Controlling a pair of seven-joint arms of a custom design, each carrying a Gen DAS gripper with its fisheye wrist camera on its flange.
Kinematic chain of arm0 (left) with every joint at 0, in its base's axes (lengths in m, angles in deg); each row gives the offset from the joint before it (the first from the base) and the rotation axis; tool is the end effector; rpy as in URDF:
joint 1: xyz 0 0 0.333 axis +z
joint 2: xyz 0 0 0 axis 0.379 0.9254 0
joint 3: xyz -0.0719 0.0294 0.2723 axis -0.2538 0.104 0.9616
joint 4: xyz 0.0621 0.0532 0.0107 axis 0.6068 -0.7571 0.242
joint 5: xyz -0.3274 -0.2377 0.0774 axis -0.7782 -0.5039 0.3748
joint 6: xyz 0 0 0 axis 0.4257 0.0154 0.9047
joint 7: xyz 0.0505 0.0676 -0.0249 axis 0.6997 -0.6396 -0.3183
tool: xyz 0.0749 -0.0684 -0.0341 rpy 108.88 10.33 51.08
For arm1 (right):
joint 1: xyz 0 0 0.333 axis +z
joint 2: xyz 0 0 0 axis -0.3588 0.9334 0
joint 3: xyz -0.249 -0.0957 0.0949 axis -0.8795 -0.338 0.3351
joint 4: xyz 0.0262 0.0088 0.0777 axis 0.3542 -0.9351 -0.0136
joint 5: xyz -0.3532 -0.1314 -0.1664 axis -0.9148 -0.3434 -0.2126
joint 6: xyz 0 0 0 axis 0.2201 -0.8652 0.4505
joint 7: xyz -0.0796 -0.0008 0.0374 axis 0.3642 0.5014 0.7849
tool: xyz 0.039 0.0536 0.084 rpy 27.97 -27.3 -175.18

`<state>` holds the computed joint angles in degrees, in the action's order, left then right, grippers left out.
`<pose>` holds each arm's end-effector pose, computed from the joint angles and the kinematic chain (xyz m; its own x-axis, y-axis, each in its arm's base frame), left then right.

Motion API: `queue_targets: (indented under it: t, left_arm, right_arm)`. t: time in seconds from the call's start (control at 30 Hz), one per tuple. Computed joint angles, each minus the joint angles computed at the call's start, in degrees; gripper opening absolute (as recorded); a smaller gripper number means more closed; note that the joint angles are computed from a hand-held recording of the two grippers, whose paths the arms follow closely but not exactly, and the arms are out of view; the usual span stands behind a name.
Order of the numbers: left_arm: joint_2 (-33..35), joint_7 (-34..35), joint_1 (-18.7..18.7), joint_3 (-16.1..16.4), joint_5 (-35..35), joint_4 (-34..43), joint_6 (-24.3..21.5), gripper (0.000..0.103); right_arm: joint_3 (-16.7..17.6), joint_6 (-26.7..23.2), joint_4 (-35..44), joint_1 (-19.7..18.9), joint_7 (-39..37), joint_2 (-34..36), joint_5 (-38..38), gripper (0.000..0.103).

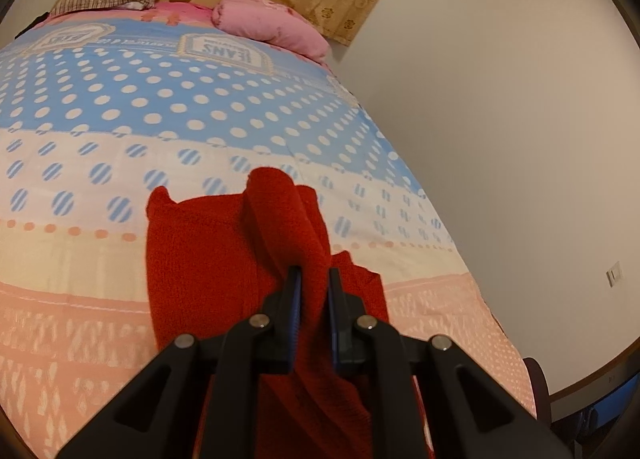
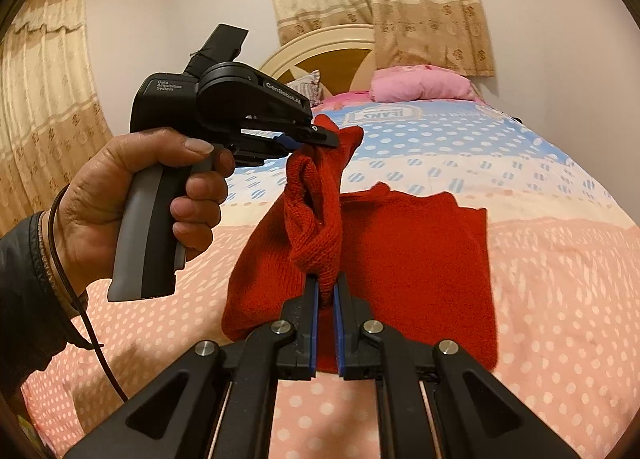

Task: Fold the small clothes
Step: 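Lift the held edge with both tools and fold it over the sweater, then release the folded sweater and open both tools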

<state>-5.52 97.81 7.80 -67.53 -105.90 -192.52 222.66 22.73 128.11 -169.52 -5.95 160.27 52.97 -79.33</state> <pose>0.4875 -0.1607 0.5258 -0.2161 -0.8470 0.4857 -0.7973 -0.1340 -0.5885 0.3667 0.3628 0.4642 0.3394 -0.9192 -0.1996 -0.5824 -0.0388 -0.8120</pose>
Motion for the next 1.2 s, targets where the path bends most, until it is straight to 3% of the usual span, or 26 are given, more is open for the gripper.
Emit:
queue_targets:
  t: [0.6,0.97,1.03,1.07,1.1,1.17,1.2]
  left_arm:
    - [7.51,-4.2,-2.35,-5.3,6.54,5.34,1.41,0.012]
    - [11.67,-8.23,-3.25,-7.8,12.76,6.54,3.72,0.016]
    - [10.6,-4.97,-4.54,-6.91,9.75,5.66,4.42,0.02]
    - [9.28,-2.45,-5.23,-6.33,7.93,4.69,4.38,0.029]
    - [7.97,-3.24,-4.78,-6.87,9.58,3.45,5.19,0.047]
    - [3.51,-3.48,-4.41,-7.47,12.49,-1.22,8.78,0.065]
    - [1.36,-3.3,-4.3,-7.52,13.83,-3.49,10.15,0.067]
  right_arm:
    - [-0.87,5.31,-12.53,-2.85,-3.54,-8.59,13.39,0.006]
    - [-4.62,6.74,-17.76,0.33,-9.21,-9.88,23.8,0.006]
    - [-6.21,7.18,-18.92,1.81,-10.41,-10.17,25.62,0.006]
    - [-6.76,7.11,-19.43,2.37,-11.02,-10.47,26.41,0.006]
    - [-6.85,7.06,-19.71,2.5,-11.53,-10.66,27.03,0.006]
    - [-8.26,6.96,-20.21,3.98,-12.91,-10.85,28.35,0.006]
    - [-9.11,7.2,-20.62,4.74,-13.46,-10.99,29.12,0.006]
